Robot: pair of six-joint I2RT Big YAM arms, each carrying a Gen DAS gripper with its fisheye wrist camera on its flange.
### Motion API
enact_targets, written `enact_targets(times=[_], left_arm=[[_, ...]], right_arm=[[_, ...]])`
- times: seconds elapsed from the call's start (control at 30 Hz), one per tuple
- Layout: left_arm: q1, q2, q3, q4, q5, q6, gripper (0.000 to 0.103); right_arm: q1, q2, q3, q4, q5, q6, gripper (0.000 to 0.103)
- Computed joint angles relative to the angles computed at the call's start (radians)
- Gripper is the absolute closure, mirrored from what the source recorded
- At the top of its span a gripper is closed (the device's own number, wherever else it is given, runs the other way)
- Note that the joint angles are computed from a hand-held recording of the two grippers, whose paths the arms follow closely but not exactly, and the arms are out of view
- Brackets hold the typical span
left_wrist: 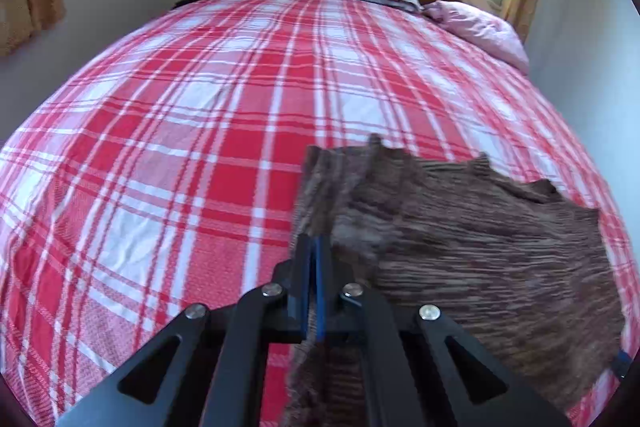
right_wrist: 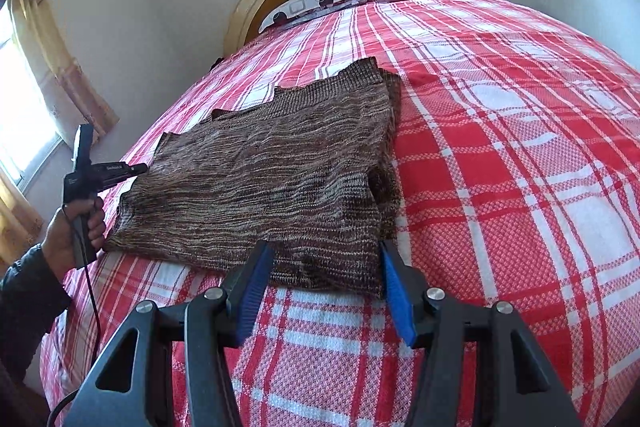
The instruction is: Fold small clothes
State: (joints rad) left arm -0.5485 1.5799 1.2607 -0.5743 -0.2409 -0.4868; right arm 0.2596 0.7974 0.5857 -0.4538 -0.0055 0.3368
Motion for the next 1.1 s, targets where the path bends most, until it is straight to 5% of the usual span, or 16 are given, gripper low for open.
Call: enact_targets(times=[0.17, 0.33, 0.43, 0.53, 0.6, 0.77, 0.87, 1.1], left_arm=[[0.002, -0.02, -0.026, 0.008, 0.02, 0.005, 0.101], [0.002, -0.064, -0.058, 0.03, 0.114, -0.001, 0.095], [-0.013, -0.069, -0.057, 0.012, 0.089, -0.01, 0.092], [-0.026, -0.096, -0.078, -0.021, 0.05, -0.06, 0.056], [-0.037, -0.141, -0.126, -0.013, 0.006, -0.066, 0.029], [-0.07, -0.252, -0.245, -0.025, -0.091, -0.012, 0.029], [-0.082, -0.26, -0.273, -0.097, -0.105, -0.022, 0.028], [-0.116, -0.309, -0.322, -0.118, -0.123, 0.009, 0.02]], right_arm=[[-0.029, -0.008, -0.012, 0.021, -0.054, 0.012, 0.044], [-0.051, -0.013, -0.023, 0.044, -0.095, 0.031, 0.043], [-0.05, -0.017, -0.027, 0.05, -0.094, 0.035, 0.043], [-0.046, -0.034, -0.034, 0.054, -0.077, 0.045, 0.042], [-0.035, -0.053, -0.041, 0.056, -0.036, 0.057, 0.036], [0.022, -0.125, -0.062, 0.075, 0.104, 0.066, 0.035], [0.097, -0.127, -0.052, 0.073, 0.197, 0.025, 0.035], [0.26, -0.058, 0.019, -0.011, 0.312, -0.006, 0.035]])
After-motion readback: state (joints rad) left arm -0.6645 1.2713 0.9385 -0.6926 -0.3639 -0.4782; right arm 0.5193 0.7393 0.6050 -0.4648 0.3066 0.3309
